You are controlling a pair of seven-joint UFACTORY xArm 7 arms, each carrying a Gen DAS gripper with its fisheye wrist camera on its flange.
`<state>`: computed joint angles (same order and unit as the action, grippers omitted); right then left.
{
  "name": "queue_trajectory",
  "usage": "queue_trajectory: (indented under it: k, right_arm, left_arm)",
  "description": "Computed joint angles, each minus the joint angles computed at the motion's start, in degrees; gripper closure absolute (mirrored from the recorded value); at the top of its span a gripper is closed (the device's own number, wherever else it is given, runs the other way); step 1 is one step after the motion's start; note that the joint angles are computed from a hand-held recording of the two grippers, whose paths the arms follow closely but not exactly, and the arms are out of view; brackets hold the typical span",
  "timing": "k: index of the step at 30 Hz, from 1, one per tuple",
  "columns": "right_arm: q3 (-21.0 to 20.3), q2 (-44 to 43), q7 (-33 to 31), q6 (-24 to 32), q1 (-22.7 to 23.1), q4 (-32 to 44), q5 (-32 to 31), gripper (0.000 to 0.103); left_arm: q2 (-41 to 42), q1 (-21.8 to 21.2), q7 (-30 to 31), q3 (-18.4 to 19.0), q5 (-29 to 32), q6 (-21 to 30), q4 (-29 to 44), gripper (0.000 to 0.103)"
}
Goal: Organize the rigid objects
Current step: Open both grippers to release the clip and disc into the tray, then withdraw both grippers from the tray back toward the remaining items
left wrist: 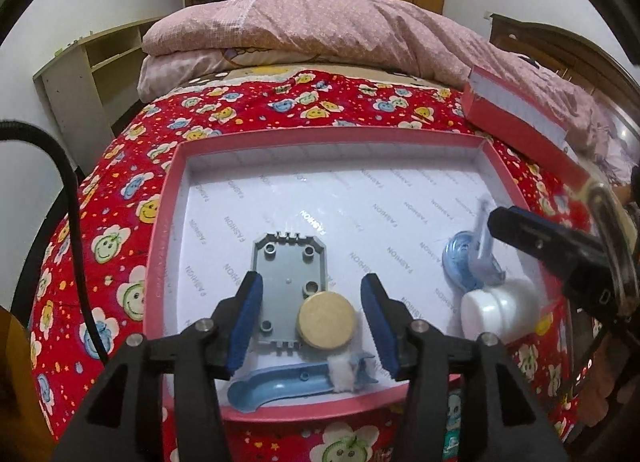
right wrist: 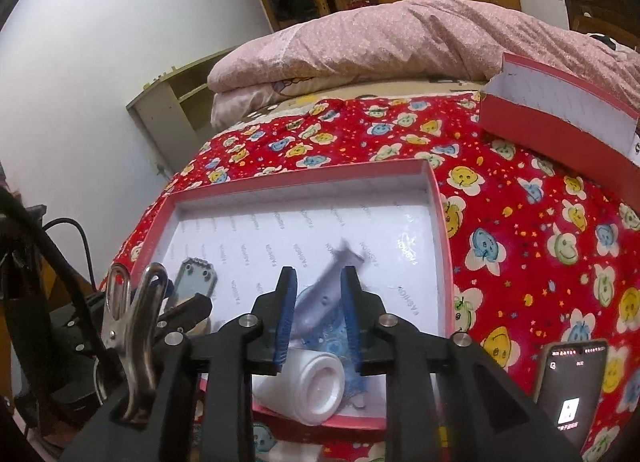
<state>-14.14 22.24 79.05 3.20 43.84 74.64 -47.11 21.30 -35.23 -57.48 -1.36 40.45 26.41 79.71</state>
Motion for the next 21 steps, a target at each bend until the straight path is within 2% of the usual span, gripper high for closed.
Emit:
queue_trajectory:
  k: [5,9,12,17,21]
  right_arm:
    - [-0.7,-1.0,1.2,0.1,1.5,-0.4,-2.3,0.072]
    - [0.6,-2.1,2.4,0.7,1.3,-1.0,-3.9,0.072]
    - [0.9,-3.3,5.4,1.5,1.8,-1.4,-7.5,0.071]
    - [4.2,-5.3,8.7,1.7,0.3,-3.4,-11.8,0.069]
    - [7.3,-6.9,10.0,3.8,-1.1,-5.4,-14.2,0.069]
  left_arm:
    - [-1.7,0.1,-1.3,0.0,0.6,0.3,-1.6,0.049]
    - [-3.6,0.4,-2.2,-0.7,1.2,1.0,-3.2,0.049]
    - [-5.4,0.7,-3.7,-1.3,2.1,1.1,-5.0,0.048]
    - [-8.5,1.6,-5.8,-3.0,3.4,2.1,-7.9,0.048]
    - [-10.2,2.6,-6.1,-4.5,3.6,2.1,-10.0,0.048]
